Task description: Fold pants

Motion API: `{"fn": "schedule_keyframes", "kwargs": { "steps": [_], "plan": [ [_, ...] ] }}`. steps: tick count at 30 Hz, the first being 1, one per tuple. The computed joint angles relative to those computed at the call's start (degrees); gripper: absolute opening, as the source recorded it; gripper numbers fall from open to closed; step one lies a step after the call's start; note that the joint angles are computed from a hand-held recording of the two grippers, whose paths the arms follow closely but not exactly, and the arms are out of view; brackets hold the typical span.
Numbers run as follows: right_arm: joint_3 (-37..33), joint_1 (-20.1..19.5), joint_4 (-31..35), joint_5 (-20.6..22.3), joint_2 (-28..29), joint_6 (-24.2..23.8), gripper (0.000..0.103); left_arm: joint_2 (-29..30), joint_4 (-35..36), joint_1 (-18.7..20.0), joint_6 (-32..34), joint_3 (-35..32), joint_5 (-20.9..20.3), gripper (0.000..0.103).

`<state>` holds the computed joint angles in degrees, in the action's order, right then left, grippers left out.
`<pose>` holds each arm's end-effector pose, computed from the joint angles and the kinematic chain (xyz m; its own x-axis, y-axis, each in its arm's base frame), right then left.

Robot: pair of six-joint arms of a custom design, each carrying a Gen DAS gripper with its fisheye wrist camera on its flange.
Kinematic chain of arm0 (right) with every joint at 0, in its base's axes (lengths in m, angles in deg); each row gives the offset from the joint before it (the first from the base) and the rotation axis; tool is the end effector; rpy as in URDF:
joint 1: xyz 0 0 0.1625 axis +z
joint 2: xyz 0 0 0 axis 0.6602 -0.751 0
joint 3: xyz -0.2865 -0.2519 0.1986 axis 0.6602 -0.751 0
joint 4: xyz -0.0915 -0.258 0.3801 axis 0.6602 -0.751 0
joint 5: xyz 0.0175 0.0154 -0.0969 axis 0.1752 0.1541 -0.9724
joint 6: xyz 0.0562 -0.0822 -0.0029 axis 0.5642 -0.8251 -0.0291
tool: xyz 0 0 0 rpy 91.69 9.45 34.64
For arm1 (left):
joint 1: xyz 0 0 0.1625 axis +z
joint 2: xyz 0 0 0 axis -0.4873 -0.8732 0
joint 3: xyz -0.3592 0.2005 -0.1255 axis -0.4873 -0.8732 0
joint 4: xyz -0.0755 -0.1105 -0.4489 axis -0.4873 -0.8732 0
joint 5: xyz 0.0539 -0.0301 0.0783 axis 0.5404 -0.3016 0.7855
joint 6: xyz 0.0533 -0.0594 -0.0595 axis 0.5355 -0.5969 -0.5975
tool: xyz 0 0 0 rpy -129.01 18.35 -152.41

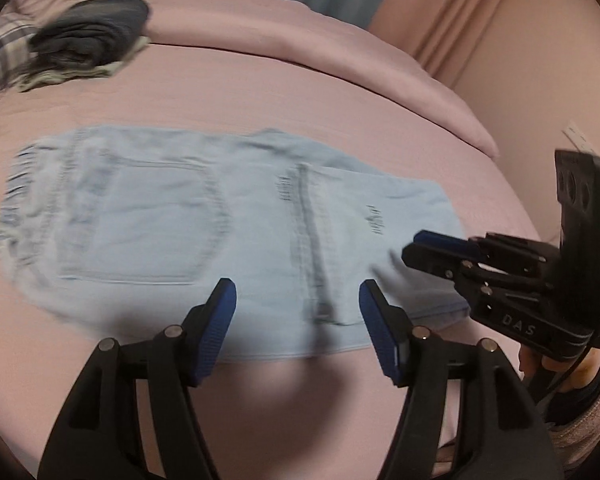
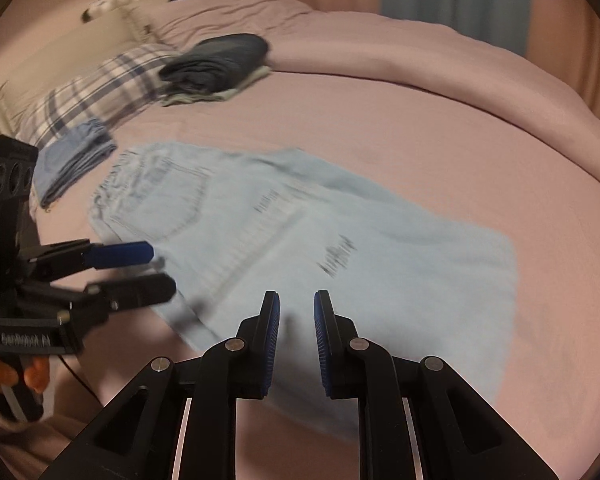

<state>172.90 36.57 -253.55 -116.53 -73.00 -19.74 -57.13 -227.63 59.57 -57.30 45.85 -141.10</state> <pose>0.0161 -0.4034 0.3008 -0.7308 -0.0947 0.6760 -0.4889 0.7637 -0.4215 -0.3767 -0.4222 -0.0759 -0.7963 0.5120 -0.3221 0.5955 0.7570 -0.2688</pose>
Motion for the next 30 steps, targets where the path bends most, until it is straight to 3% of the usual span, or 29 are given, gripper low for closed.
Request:
{"fn": "schedule_keyframes", "kwargs": {
  "steps": [6, 9, 15, 18, 22, 24, 26, 30],
  "plan": [
    [-3.9, 2.6, -3.7, -1.1, 9.0, 0.1, 0.017, -3.5, -0.3, 1.0, -2.7, 3.5, 3.6, 0.064],
    [-7.2, 2.4, -2.5, -5.2, 14.5, 0.0, 0.017, -5.3, -0.9, 1.5, -3.7, 5.3, 4.4, 0.064],
    [-8.6, 2.6, 2.9, -3.5, 11.9, 2.9, 0.022, -10.0, -2.2, 2.6, -6.6, 9.4, 4.7, 0.064],
    [-9.2, 2.8, -0.2, -3.5, 11.6, 2.8, 0.022, -12.5, -2.2, 3.6, -9.2, 11.4, 5.0, 0.064],
    [-11.6, 1.7, -0.7, -3.6, 14.0, 4.8, 0.022, -14.4, -3.3, 5.5, -13.2, 13.1, 3.3, 0.064],
    [-13.6, 0.7, 0.9, -5.7, 16.9, 5.4, 0.022, -14.5, -4.2, 6.6, -15.2, 13.3, 1.6, 0.064],
    [-13.0, -0.6, -0.2, -2.4, 16.7, 6.1, 0.029, -13.8, -6.5, 8.1, -17.3, 13.2, -1.1, 0.064],
    [-12.0, 0.4, -0.4, -3.6, 15.5, 6.7, 0.03, -11.7, -9.3, 10.5, -21.2, 12.1, -3.5, 0.064]
  ]
}}
